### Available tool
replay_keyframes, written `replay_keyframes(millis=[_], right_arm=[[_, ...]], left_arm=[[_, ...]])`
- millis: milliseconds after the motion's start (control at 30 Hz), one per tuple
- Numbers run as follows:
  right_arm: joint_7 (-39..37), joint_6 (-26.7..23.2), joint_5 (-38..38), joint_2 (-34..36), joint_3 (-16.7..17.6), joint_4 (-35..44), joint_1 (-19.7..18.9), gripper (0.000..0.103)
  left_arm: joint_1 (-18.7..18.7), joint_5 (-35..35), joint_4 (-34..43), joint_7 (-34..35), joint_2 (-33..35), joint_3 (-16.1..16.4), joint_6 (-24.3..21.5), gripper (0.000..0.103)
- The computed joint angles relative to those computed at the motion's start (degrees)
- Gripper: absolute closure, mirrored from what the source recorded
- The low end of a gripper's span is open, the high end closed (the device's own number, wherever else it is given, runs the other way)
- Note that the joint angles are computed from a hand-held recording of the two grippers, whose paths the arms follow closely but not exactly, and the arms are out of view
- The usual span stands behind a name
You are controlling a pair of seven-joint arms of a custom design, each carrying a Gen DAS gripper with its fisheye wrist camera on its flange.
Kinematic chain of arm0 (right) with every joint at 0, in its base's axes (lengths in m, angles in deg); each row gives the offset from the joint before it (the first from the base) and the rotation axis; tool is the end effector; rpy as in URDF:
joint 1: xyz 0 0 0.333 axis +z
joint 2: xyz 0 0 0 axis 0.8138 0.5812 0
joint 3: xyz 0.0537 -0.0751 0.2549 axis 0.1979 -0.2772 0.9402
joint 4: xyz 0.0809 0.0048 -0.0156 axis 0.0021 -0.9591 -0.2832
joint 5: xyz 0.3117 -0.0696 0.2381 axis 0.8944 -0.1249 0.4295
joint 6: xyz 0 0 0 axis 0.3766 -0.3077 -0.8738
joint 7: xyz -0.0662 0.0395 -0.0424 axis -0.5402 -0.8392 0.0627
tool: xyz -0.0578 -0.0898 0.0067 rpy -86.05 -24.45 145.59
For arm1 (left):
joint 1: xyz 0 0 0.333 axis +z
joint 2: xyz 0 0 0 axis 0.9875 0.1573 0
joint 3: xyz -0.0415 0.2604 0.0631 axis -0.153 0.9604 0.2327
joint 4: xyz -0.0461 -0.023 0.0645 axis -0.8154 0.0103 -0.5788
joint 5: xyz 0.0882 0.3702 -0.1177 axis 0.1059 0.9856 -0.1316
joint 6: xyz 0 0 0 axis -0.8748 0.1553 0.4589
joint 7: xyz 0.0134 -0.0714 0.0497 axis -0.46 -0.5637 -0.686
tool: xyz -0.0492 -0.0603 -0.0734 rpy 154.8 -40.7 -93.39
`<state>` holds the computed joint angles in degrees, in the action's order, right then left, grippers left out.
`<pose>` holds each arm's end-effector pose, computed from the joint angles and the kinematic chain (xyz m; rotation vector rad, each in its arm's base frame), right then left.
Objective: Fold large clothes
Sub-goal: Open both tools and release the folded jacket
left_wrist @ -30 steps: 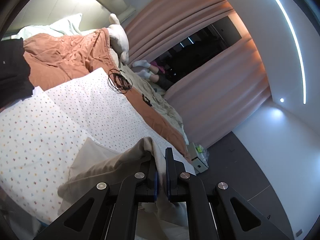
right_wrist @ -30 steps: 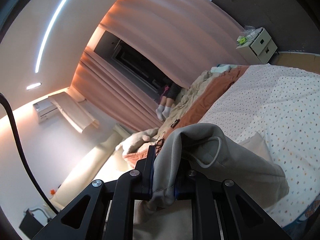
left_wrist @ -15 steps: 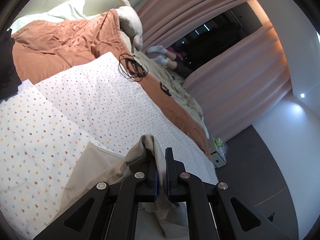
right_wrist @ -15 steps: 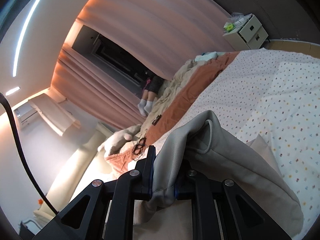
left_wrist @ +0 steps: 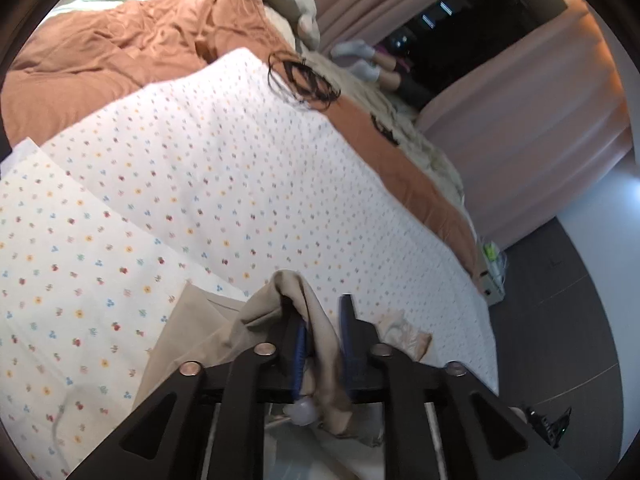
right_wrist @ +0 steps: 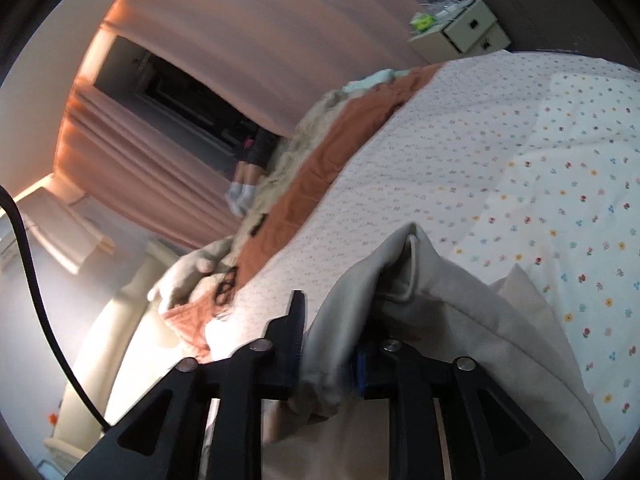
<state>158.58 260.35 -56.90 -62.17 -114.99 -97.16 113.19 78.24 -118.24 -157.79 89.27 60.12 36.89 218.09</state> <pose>0.4704 -0.0324 0.4722 -0.9369 1.6543 -0.1842 0.5203 0.0148 0.4892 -2.3552 1.3499 -1.3770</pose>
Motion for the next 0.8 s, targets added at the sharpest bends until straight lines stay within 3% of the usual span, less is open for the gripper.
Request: replay_keyframes(millis=[67,100,167,267,367,533,633,800], right_arm=[[1.3,-1.1,1.5,3.6,-0.4,1.7,0.6,0.016],[2.0,-1.1,2.4,5.4,-0.2,2.1,0.3,0.010],[2.8,-0.8,2.7,7.3,0.3,2.1,-0.2,0.009],[2.2,-1.6,2.4,6.6,-0.7,1.3,0.5,0.009],[2.2,-3.1,3.0,7.4,1.8,0.1,-2.2,0.009],[0.7,-8.7,4.0,8.8,11.5,-1.7,-10.0,0.009],[0.3,-12.9,4.0,10.3,19.0,-1.7,-15.1,0.009],[0.5,-16.8,4.8,12.3,28.6,-1.3,-19.7,0.009]], left_arm=[[-0.3,-0.9,0.4,0.6,1.6,0.0,0.3,0.035],[-0.4,-1.7,-0.1,0.9,1.6,-0.2,1.8,0.029],[-1.1,-3.9,-1.5,3.0,1.2,-0.2,4.0,0.028],[-0.4,-3.3,-3.0,2.1,0.3,0.0,3.2,0.028],[0.7,-0.6,-6.1,-0.3,-2.2,-0.3,3.4,0.028],[2.2,4.6,-12.7,-4.0,-8.5,0.3,2.4,0.028],[3.1,7.7,-16.7,-6.6,-12.4,0.8,1.5,0.028],[4.4,12.2,-22.5,-9.2,-18.1,2.0,-1.0,0.029]])
